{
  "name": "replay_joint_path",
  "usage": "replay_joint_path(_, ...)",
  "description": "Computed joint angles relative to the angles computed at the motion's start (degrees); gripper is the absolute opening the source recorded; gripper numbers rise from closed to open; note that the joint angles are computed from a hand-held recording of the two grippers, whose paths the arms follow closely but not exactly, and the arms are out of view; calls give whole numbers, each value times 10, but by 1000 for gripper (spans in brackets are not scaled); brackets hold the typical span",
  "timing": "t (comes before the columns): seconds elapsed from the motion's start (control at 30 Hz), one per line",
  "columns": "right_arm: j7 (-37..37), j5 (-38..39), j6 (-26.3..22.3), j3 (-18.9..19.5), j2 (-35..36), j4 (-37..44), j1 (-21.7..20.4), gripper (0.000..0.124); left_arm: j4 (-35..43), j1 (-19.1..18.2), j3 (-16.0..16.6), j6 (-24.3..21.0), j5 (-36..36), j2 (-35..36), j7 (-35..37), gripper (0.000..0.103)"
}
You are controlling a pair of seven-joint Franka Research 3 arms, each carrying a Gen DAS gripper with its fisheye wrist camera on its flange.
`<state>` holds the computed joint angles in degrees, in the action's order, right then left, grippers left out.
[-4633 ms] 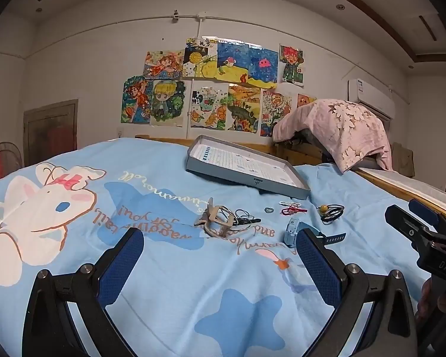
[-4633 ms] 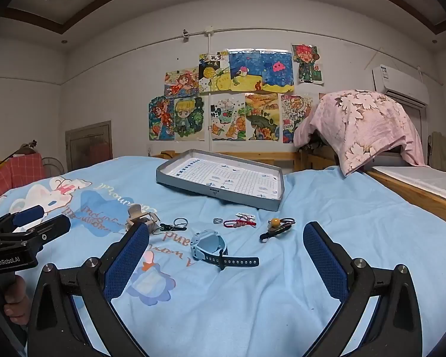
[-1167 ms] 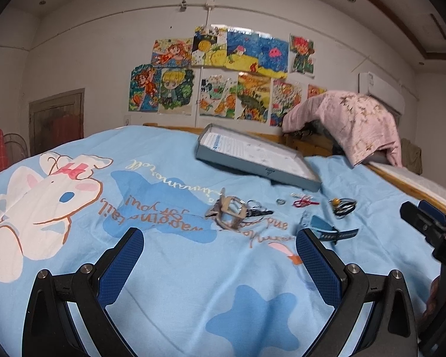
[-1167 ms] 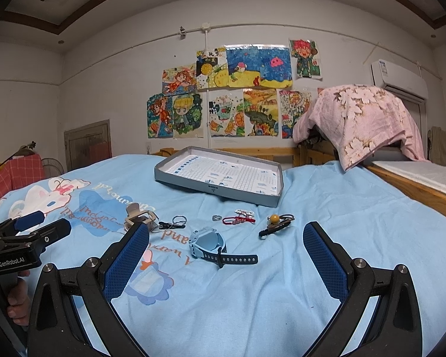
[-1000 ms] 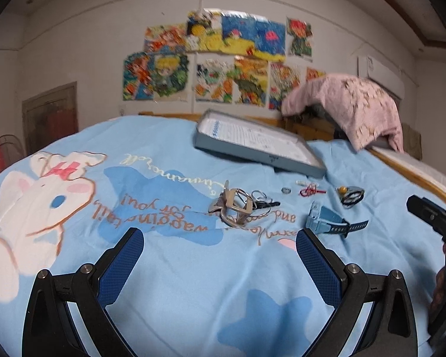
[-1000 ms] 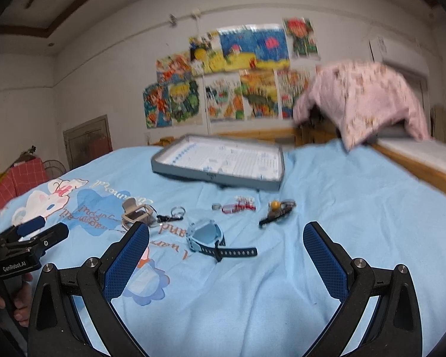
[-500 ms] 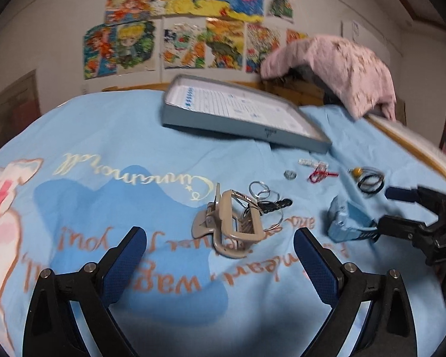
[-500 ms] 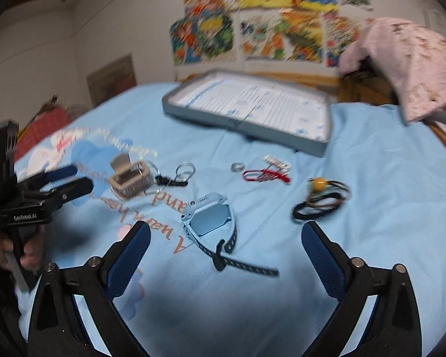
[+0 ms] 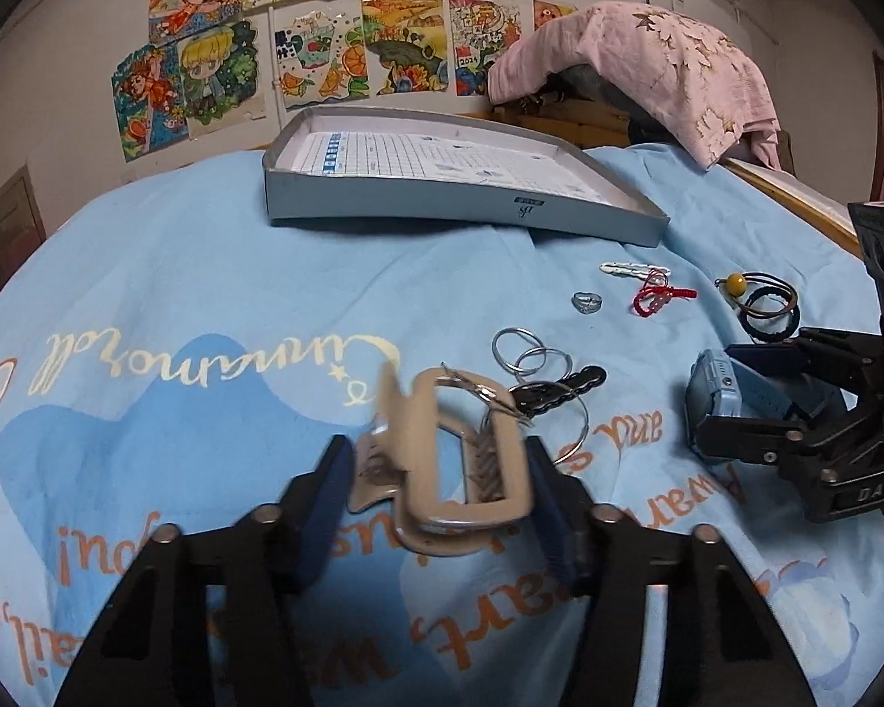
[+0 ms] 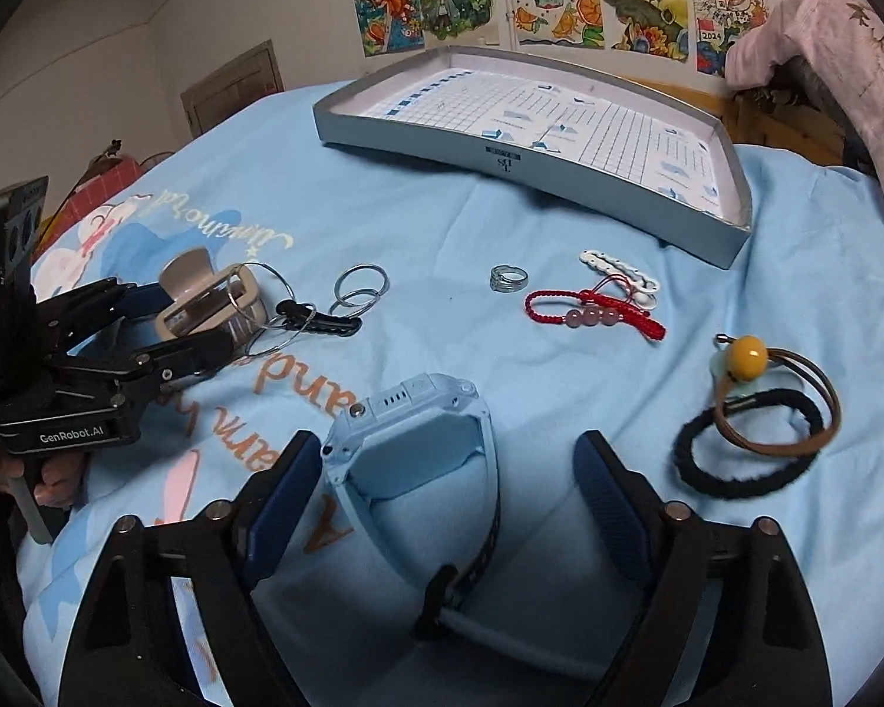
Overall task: Organize jewelry
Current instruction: 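Grasp the beige claw hair clip with the left tool while the right tool grasps the blue smartwatch, then carry the clip and smartwatch into the grey tray and open both tools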
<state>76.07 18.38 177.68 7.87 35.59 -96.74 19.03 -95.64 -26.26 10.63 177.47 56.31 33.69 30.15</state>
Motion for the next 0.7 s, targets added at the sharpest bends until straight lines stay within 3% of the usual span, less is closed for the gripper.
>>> replay_joint_path(0.13,2,-4,-2,-5,6,8,7,65,-10,-23,30,20,27,-8,-34,52)
replay_joint_path(0.23,-15,-4,5,13,6,5,-5,52,-32,-13,17,23,22,-26,-31,51)
replay_joint_path(0.33,-20,0,11,17,0,-5,-9,52,-61,-6,5,18,20,-50,-29,51)
replay_joint_path(0.57,-90,62,44,162,-15,-50,-125,52,-114,-11,15,52,42,-86,-74,51)
replay_joint_path(0.7,-116,67,76,218,-18,-67,-167,52,-88,-43,59,72,47,-76,-111,51)
